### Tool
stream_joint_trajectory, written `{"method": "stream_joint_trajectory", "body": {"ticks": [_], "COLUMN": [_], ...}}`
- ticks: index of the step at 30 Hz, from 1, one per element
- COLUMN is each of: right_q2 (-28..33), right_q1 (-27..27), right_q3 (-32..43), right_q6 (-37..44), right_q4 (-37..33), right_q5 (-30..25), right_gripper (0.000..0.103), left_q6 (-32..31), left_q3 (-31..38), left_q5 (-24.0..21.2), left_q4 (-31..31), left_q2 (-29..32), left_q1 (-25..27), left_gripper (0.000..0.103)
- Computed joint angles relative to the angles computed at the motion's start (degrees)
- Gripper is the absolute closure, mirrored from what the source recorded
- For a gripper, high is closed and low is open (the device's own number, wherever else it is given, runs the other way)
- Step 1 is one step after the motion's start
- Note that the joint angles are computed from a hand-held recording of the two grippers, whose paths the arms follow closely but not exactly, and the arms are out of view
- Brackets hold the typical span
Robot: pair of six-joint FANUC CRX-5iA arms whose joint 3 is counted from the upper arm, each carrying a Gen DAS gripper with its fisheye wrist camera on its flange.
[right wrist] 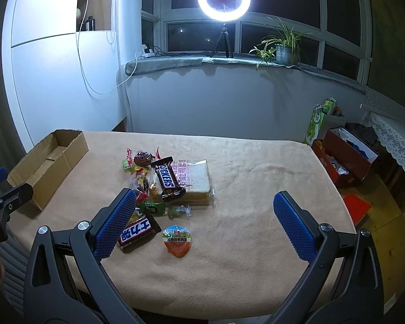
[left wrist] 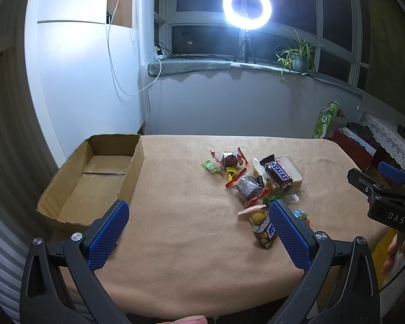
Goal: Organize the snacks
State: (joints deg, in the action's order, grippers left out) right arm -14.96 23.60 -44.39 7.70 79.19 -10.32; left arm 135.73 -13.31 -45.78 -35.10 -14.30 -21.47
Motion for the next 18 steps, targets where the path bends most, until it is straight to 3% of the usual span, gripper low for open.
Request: {"method": "stream_joint_trajectory", "body": {"ticks": [6, 18], "right_q2": [-1.5, -2.0], "right_q1": [2.7, 3.3], "right_q3": [-0.6, -1.0], "right_q6": [2.9, 3.5], "right_q4": [-3.7, -4.5], "right_q5": [-2.4, -3.0], "right_gripper": [0.0, 0.0], "left_q6": [0.2, 0.1], "left_q3": [-0.5, -0.7], "left_q5": [0.1, 0.2], "left_q4": [0.1, 0.2], "left_q2": [-0.1, -0.2], "left_q1": [0.1, 0.1], "left_gripper": [0.0, 0.0]}}
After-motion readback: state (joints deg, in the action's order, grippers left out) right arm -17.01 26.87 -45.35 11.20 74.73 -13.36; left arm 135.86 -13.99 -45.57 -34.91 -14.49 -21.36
